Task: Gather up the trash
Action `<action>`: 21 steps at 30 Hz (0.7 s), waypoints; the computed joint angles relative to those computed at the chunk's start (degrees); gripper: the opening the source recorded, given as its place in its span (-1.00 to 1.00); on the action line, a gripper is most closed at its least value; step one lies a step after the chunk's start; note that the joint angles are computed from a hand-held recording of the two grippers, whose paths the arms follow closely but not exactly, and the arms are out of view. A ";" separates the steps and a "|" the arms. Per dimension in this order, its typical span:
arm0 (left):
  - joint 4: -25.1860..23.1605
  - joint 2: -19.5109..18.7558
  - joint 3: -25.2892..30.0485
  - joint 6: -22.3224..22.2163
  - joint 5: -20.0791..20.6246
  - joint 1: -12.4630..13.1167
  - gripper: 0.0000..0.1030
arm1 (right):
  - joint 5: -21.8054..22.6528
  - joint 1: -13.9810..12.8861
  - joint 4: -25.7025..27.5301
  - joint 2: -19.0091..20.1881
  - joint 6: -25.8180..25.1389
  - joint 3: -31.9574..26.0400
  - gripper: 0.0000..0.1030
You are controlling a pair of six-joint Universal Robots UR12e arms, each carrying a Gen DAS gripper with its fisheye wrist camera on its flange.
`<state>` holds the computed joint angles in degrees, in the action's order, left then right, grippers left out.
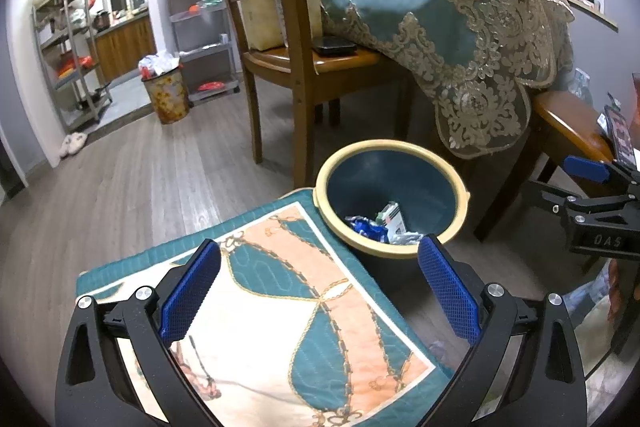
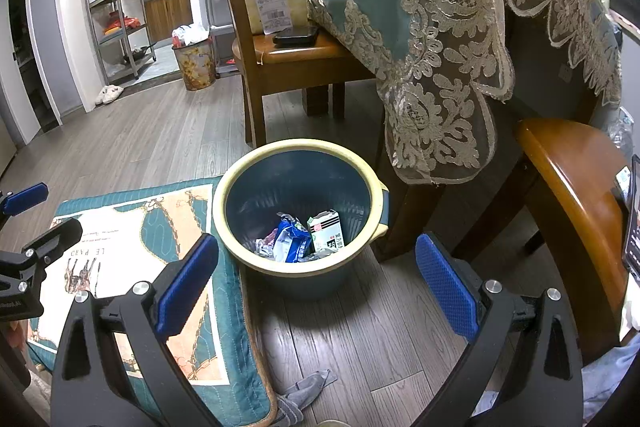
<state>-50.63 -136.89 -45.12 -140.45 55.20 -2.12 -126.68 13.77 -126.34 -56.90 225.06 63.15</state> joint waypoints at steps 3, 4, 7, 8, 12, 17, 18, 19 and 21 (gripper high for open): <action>0.08 0.04 -0.09 0.54 -0.05 0.03 0.90 | -0.03 0.00 -0.06 0.00 -0.03 0.01 0.88; 0.18 0.05 -0.13 0.59 -0.04 0.00 0.90 | -0.03 0.00 -0.06 0.00 -0.03 0.01 0.88; 0.47 0.13 -0.34 0.79 -0.21 0.00 0.90 | -0.01 0.01 0.04 0.01 0.07 -0.02 0.88; 0.51 0.10 -0.31 0.81 -0.15 -0.01 0.90 | 0.00 0.00 0.05 0.01 0.06 -0.03 0.88; 0.37 0.02 -0.13 0.48 -0.51 0.07 0.90 | -0.03 0.00 0.12 0.01 0.05 -0.04 0.88; -1.63 -0.33 0.78 1.44 -0.05 0.01 0.90 | 0.04 -0.07 0.20 -0.04 0.30 0.10 0.88; -2.40 -0.41 1.09 1.63 0.21 -0.01 0.90 | 0.04 -0.09 0.20 -0.07 0.37 0.18 0.88; -2.73 -0.41 1.19 1.59 0.37 -0.02 0.90 | 0.03 -0.10 0.23 -0.07 0.41 0.22 0.88; -2.88 -0.34 1.28 1.18 0.97 -0.04 0.90 | 0.22 -0.13 0.50 -0.05 0.44 0.17 0.89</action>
<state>-53.51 -137.23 -43.84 -139.27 56.16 -2.16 -126.46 13.64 -125.84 -56.95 225.50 63.32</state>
